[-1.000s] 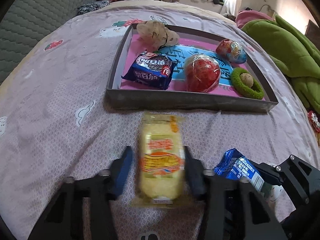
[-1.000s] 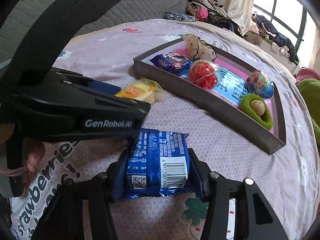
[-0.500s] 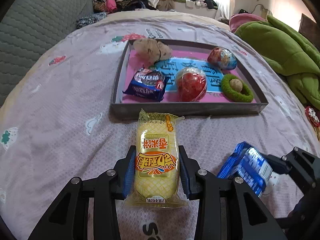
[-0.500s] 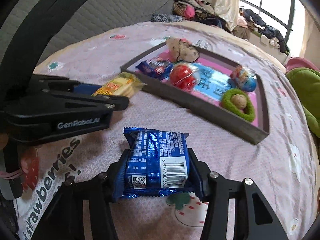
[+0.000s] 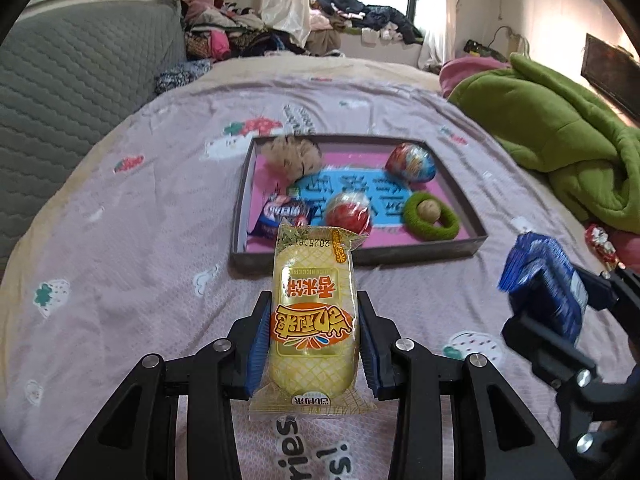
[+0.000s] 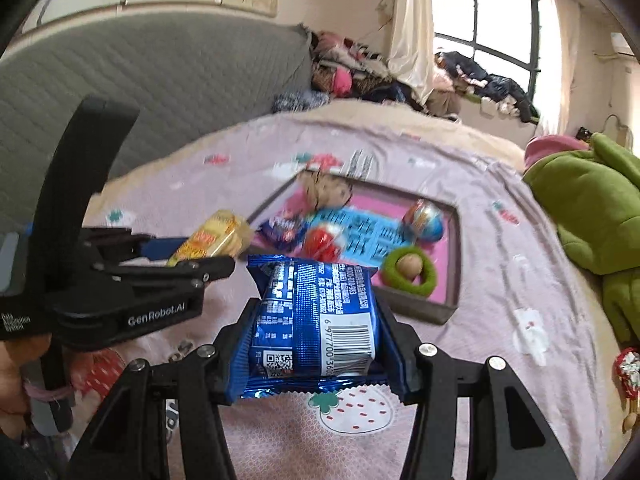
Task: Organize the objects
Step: 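Carry yellow cake pack with left tool while right tool carries biscuit pack to tray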
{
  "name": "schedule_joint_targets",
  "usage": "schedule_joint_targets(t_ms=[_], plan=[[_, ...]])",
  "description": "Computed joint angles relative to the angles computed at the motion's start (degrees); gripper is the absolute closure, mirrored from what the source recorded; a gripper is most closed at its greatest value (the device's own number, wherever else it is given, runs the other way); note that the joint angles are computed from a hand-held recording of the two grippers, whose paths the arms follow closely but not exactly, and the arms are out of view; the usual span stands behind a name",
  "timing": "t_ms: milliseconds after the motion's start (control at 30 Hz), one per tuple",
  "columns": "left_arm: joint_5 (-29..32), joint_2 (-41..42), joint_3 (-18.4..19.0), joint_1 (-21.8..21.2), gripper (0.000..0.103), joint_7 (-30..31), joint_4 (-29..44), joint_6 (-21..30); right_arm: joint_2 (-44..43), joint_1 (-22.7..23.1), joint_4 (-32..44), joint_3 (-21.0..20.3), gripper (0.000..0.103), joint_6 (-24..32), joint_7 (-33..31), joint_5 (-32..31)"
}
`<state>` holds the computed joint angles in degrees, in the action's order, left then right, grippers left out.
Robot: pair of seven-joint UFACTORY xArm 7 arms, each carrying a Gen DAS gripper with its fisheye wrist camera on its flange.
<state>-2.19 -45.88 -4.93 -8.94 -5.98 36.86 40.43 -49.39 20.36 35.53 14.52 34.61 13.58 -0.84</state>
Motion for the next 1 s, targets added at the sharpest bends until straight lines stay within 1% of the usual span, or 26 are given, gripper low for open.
schedule_joint_targets(t_ms=[267, 533, 800, 1000], plan=[[1.24, -0.31, -0.38, 0.66, 0.063, 0.47, 5.58, 1.58, -1.92, -1.87, 4.53, -0.99, 0.049, 0.98, -0.15, -0.48], [1.91, 2.91, -0.88, 0.94, 0.063, 1.00, 11.48, 1.26, 0.44, -4.96, 9.91, -2.59, 0.049, 0.16, -2.13, -0.95], [2.66, 6.99, -1.14, 1.39, 0.063, 1.34, 16.12, -0.36, 3.84, -8.20, 14.32, -3.20, 0.049, -1.11, -2.86, -1.54], [2.48, 10.41, -0.59, 1.47, 0.063, 1.61, 18.28, -3.08, 6.96, -10.04, 15.86, -3.40, 0.049, -3.99, -2.35, -1.97]])
